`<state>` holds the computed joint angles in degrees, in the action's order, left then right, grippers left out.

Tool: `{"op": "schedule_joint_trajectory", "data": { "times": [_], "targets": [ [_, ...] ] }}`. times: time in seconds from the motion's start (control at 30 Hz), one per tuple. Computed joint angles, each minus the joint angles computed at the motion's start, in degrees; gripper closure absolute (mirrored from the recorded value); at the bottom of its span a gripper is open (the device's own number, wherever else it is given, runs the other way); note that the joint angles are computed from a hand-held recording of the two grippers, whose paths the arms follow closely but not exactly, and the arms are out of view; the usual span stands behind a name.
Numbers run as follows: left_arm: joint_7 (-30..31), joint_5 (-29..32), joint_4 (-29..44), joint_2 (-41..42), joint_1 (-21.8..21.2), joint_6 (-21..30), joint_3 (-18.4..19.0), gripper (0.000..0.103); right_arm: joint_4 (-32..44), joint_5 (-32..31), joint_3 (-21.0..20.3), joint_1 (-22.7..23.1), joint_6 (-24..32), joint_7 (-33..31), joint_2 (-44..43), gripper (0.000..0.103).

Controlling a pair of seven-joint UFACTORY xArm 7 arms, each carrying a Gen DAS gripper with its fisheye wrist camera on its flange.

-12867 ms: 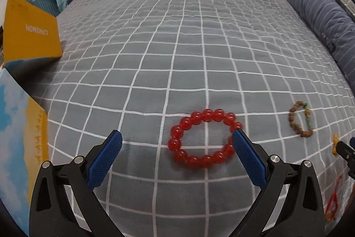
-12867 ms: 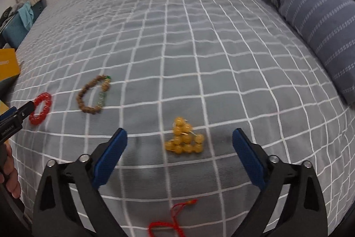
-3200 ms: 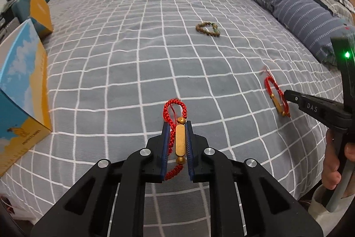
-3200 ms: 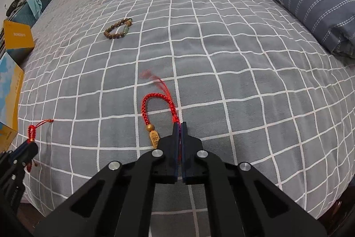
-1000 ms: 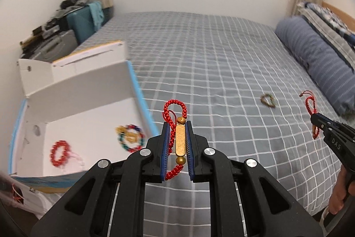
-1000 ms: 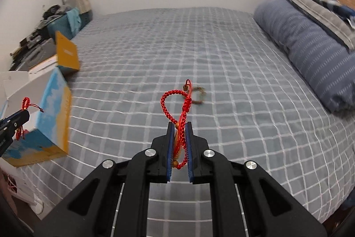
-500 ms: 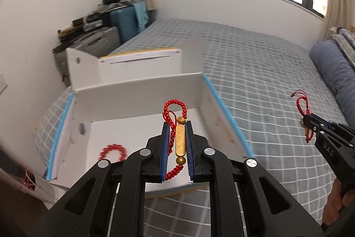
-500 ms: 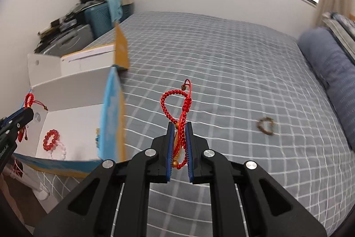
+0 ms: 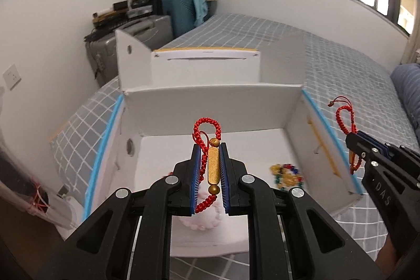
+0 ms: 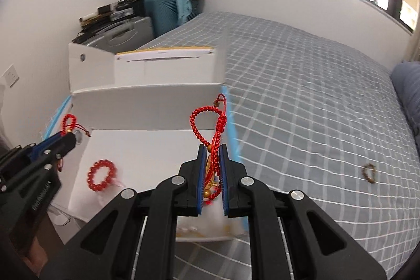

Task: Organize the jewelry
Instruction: 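Carry both red string bracelets over the white box, then open left tool and right tool to drop string bracelets into box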

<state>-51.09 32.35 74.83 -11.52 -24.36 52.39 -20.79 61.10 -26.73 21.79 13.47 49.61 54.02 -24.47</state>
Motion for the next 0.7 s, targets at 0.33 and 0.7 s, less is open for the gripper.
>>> {"op": "schedule_joint_trajectory", "data": {
  "times": [0.33, 0.7],
  "targets": [
    [0.5, -1.2, -0.6, 1.8, 1.8, 2.2, 2.2, 0.089, 5.0, -1.0, -1.5, 3.9, -0.1, 1.7, 11.2, 0.094],
    [2.4, -3.3, -0.3, 4.9, 0.6, 1.5, 4.6, 0.086, 6.4, -1.8, -4.2, 7.5, 3.1, 2.4, 14.6, 0.091]
  ]
}}
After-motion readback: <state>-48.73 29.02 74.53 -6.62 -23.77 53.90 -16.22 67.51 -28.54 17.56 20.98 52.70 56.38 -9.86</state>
